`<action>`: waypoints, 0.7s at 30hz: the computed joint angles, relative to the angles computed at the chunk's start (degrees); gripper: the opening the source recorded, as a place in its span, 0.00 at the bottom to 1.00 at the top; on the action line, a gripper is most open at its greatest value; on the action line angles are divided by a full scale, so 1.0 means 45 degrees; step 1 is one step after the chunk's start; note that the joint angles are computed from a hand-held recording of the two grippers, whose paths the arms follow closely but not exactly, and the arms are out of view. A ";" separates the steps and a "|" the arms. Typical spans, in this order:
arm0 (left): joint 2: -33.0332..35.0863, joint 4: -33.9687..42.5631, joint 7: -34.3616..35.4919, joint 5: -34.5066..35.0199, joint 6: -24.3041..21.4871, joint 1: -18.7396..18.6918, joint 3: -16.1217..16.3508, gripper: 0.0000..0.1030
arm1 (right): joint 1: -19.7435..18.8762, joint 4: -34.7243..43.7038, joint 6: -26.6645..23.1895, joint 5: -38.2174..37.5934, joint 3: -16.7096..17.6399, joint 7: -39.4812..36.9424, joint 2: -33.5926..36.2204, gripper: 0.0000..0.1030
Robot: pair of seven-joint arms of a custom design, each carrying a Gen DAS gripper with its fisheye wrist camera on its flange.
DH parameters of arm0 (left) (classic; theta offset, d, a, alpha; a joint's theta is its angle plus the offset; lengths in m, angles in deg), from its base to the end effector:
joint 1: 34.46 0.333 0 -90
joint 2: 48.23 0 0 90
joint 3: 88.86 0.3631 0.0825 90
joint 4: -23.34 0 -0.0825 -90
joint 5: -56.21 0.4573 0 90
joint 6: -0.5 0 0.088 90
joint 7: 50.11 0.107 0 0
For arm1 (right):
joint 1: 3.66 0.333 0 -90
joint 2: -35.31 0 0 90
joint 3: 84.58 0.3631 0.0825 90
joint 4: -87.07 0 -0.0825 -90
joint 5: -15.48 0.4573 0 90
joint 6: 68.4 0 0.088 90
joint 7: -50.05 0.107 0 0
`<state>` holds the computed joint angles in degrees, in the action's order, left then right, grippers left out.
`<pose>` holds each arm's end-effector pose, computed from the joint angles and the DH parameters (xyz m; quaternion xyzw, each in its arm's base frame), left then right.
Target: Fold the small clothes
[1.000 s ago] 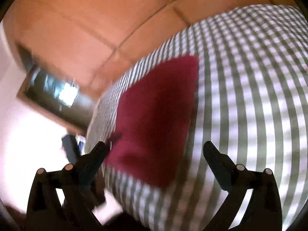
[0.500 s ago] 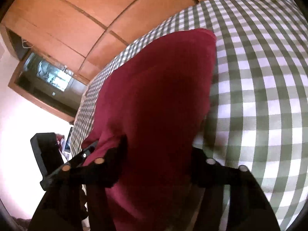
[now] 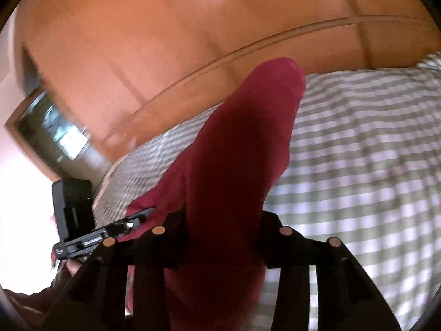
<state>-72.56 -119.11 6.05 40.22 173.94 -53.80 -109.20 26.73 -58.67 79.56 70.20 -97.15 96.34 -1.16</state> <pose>0.3950 -0.3224 0.5527 -0.6642 0.5919 -0.4529 0.0589 0.4329 0.1128 0.5565 -0.7245 0.4829 -0.0003 0.4919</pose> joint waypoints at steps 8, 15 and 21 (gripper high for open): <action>0.4684 0.5169 -0.1640 0.5142 -0.3150 0.1606 -0.1781 0.20 | -0.1677 -0.0110 0.0964 -0.1445 -0.0515 0.1013 0.1182 0.44; 0.5464 0.6284 -0.3747 0.8765 -0.4900 0.0368 -0.1069 0.21 | -0.2650 -0.0717 0.1051 -0.2535 -0.0762 0.1090 -0.0107 0.56; 0.4698 0.5571 -0.4742 0.9467 -0.4678 -0.0390 -0.0204 0.21 | -0.1815 -0.1555 -0.0198 -0.3412 -0.1687 0.0079 -0.2105 0.42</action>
